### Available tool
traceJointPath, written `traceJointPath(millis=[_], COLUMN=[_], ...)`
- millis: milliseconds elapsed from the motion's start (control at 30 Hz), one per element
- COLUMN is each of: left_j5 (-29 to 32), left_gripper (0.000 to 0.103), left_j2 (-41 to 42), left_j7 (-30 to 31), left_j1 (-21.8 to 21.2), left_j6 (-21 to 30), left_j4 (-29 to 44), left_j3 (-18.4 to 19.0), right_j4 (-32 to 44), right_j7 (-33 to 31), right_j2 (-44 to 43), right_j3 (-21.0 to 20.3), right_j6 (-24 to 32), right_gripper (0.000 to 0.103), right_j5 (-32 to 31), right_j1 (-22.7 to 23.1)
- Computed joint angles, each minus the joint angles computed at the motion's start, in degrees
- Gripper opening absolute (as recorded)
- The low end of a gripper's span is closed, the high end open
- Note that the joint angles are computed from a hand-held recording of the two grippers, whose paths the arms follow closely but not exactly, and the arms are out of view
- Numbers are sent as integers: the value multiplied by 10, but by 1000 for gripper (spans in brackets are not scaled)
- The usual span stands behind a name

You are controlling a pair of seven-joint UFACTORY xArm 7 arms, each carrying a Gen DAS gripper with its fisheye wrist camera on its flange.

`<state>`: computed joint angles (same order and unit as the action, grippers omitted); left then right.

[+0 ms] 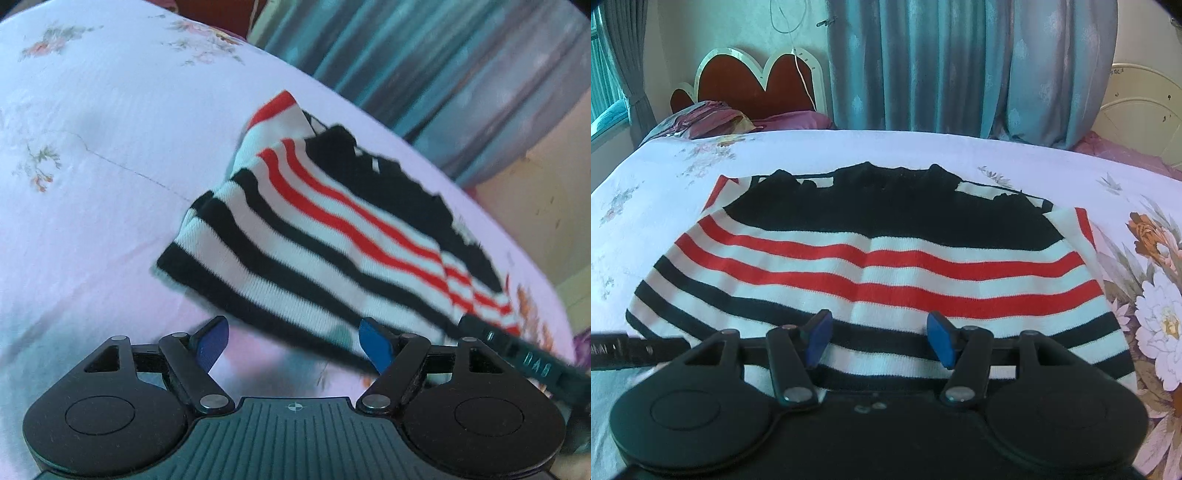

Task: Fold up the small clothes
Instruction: 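Grasp the side edge of the folded sweater with the left gripper and fold it inward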

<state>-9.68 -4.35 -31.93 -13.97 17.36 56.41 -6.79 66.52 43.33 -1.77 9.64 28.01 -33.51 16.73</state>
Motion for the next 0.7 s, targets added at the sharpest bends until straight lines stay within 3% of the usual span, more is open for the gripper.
traceJointPath(millis=[300, 367, 433, 500, 533, 600, 700], left_j5=[-121, -118, -57, -13, -27, -23, 30], left_gripper=[76, 70, 49, 34, 30, 25, 17], left_j2=[66, 83, 93, 100, 104, 106, 108], left_j7=[52, 32, -38, -94, -87, -91, -140], left_j1=[-1, -1, -18, -30, -8, 2, -38], left_j6=[-147, -174, -193, -203, -207, -211, -215], left_j4=[12, 18, 17, 14, 15, 16, 18], left_j3=[-4, -5, 22, 43, 20, 11, 58], right_j4=[30, 38, 46, 54, 56, 58, 66], right_j7=[37, 56, 72, 77, 75, 83, 79], right_j2=[39, 47, 55, 66, 73, 78, 82], right_j3=[-12, -17, -22, -25, -27, -31, -34], right_j6=[-7, -7, -3, 8, 15, 22, 33], right_gripper=[56, 56, 56, 57, 58, 59, 60], right_j5=[-36, -50, -66, -85, -93, -128, -127], right_j1=[7, 12, 17, 24, 28, 37, 43])
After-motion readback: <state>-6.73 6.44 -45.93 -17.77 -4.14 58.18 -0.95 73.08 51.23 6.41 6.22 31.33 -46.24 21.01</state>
